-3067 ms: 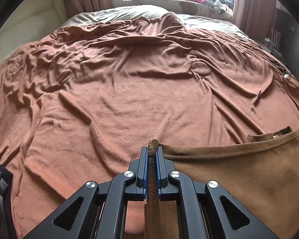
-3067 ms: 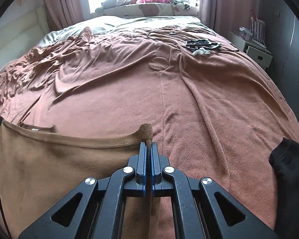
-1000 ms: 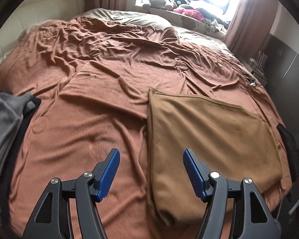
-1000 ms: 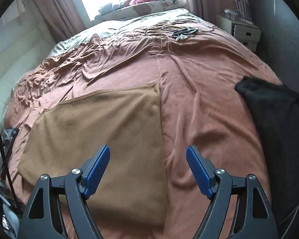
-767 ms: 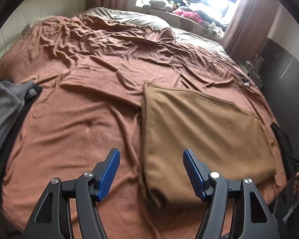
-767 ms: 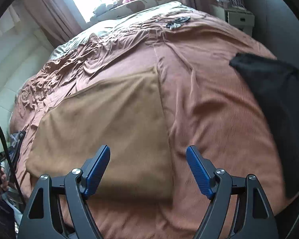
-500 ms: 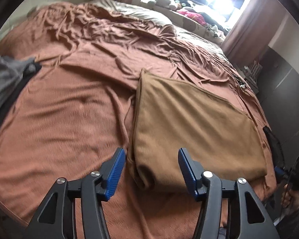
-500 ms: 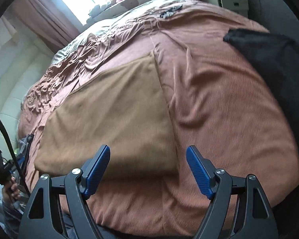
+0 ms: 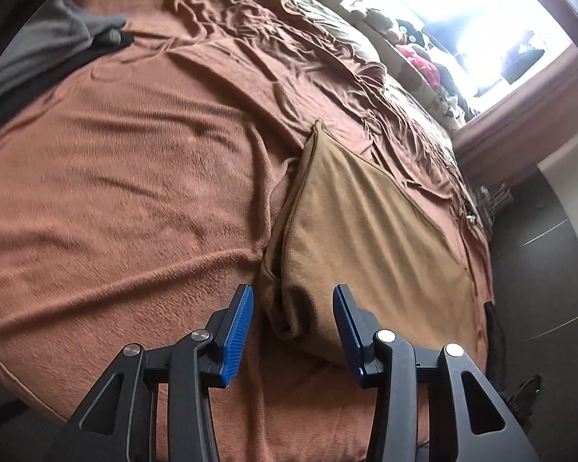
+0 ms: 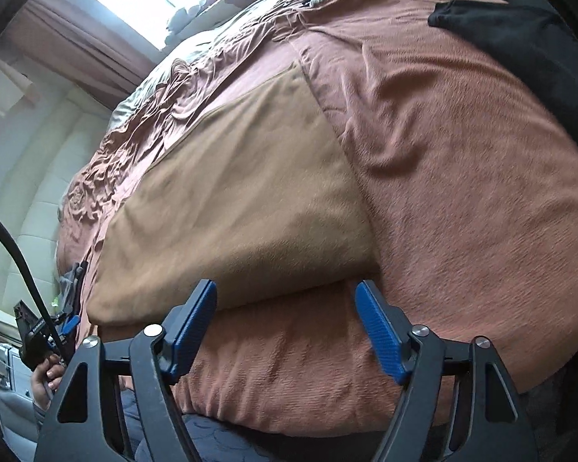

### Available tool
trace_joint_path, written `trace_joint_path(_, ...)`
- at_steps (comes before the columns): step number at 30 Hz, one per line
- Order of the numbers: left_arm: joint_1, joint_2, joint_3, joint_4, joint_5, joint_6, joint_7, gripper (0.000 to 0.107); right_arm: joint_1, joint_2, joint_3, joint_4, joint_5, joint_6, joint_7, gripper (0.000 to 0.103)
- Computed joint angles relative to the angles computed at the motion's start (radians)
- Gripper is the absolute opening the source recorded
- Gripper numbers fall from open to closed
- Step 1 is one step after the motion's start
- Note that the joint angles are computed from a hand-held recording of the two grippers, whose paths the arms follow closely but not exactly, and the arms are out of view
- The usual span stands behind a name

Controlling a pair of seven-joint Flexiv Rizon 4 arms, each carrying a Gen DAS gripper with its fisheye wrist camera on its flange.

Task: Fold small clothes
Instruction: 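Lower both tools to the folded shirt's edge and close on it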

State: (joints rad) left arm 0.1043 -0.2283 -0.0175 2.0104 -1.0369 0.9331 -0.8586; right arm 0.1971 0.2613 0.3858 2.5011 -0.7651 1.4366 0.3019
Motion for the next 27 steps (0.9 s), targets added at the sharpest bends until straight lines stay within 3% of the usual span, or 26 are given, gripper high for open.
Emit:
trace_joint_path(5,-0.008,-0.014,-0.004,-0.003,0.029,-0.006,-0.036,0.045,-0.047,-0.054,0.008,-0.009,-0.101,0.054,0.096,0.064)
trace_joint_path(11,-0.010,-0.018,-0.007,0.015,0.024,-0.002,-0.060,0.035,-0.046,-0.098,-0.034,-0.019,-0.174,0.081,0.151,0.056)
trace_joint_path(19,-0.008,-0.021,-0.010,0.040,-0.024,0.006,-0.070,0.028,-0.043,-0.115,-0.060,-0.033,-0.253,0.078,0.234,0.050)
trace_joint_path(21,-0.013,-0.020,-0.010,0.045,-0.030,0.021,-0.076,0.021,-0.035,-0.110,-0.065,-0.029,-0.251,0.071,0.251,0.045)
trace_joint_path(24,-0.017,-0.011,-0.014,0.062,-0.077,0.051,-0.068,0.020,-0.080,-0.106,-0.070,-0.016,-0.348,0.117,0.355,0.039)
trace_joint_path(27,-0.018,-0.008,-0.012,0.067,-0.087,0.040,-0.062,0.020,-0.076,-0.095,-0.069,-0.007,-0.351,0.111,0.377,0.033)
